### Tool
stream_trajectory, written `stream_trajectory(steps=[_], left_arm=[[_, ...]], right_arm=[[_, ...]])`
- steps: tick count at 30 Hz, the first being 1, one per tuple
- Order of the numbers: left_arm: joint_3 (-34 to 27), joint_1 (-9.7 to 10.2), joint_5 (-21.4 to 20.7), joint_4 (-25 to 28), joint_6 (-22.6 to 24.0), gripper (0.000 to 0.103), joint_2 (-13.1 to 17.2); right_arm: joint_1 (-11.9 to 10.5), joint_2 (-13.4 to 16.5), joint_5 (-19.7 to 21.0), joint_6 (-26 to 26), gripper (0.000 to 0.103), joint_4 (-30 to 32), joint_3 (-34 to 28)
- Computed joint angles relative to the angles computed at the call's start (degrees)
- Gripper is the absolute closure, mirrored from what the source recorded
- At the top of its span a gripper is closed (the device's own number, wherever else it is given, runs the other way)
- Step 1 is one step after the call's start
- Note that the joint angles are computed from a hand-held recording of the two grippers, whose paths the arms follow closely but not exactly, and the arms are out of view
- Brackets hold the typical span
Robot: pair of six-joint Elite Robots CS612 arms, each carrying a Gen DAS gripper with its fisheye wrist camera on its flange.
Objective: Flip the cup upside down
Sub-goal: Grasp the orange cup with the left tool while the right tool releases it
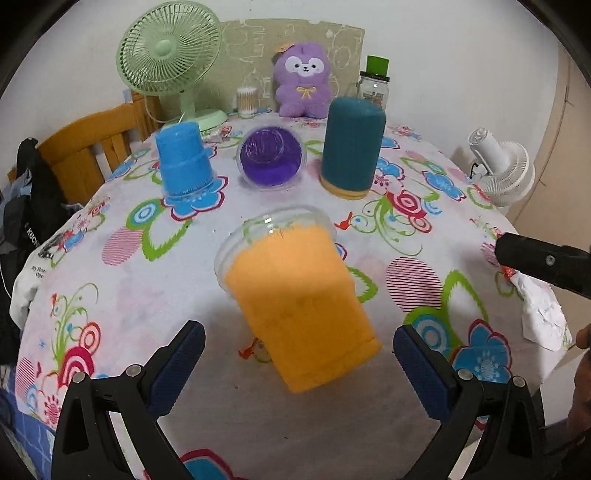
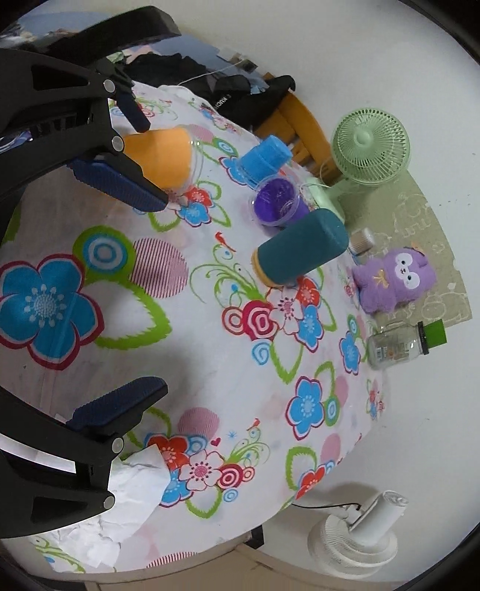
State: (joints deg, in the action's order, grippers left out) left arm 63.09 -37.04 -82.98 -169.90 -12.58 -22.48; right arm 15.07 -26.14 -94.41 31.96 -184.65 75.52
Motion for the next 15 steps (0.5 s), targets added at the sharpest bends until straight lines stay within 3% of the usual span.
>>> stream_trajectory(steps=[6, 11, 15], left_arm=[[-1.35, 0.08, 0.74, -0.29, -0.57, 0.004, 1.28], [-0.67, 0.17, 0.71, -1.57, -0.70, 0.024, 1.11], [0.41, 0.17, 1.38, -3.65, -0.36, 0.031, 0.56]], right_arm=[[-0.34, 0.55, 1.34, 0.42, 0.010, 0.12, -0.11], [-0.53, 0.47, 1.21, 1.22, 0.010, -0.48, 0.35], [-0.43, 0.46, 1.04, 1.18, 0.010, -0.61, 0.32]])
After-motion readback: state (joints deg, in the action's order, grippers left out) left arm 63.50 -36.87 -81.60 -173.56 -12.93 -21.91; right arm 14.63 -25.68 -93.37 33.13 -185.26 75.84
